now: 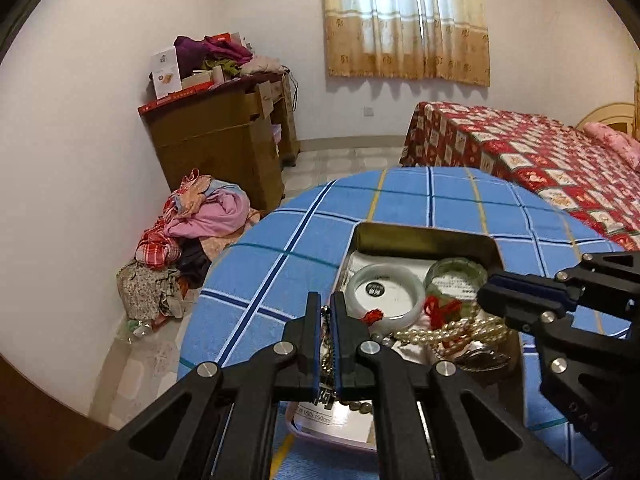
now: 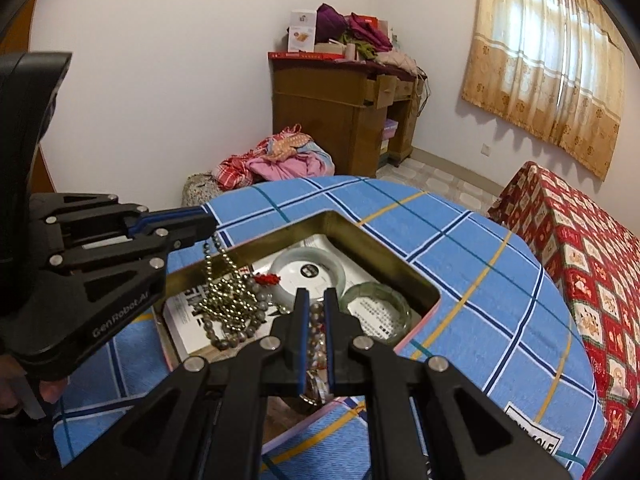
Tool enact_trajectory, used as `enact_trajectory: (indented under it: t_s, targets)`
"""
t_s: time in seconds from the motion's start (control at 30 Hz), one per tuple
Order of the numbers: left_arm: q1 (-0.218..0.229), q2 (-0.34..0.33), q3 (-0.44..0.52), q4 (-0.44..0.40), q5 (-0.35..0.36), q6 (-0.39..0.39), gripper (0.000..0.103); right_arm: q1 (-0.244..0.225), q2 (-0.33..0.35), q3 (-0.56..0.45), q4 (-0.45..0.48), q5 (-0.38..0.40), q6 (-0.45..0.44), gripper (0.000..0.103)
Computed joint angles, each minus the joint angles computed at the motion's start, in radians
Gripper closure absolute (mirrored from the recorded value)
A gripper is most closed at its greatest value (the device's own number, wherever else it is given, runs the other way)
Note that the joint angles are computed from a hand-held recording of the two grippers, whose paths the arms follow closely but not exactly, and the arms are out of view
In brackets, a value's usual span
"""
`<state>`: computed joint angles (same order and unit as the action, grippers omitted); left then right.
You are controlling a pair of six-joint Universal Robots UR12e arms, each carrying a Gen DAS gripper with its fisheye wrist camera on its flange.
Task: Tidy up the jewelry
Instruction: 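Lower both strands into the tin and open both tools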
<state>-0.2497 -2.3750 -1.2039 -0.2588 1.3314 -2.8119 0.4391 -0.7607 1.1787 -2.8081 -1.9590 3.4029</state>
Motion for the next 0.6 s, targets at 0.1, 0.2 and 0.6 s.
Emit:
enact_trajectory:
  t_s: [0.1, 0.2, 0.6]
  targets:
    - [0.0, -0.004, 0.005, -0.016, 0.002, 0.007, 0.1, -0.001, 0.002, -0.002, 0.012, 0.002, 0.007, 0.094]
    - [0.0, -0.006, 0.006, -0.028, 0.0, 0.003, 0.1, -0.001, 0.003, -0.002, 0.019, 0.002, 0.011, 0.094]
    - [0.0, -0.009, 0.01, -0.046, -0.003, -0.003, 0.099, -0.001, 0.009, -0.003, 0.017, 0.007, 0.009, 0.094]
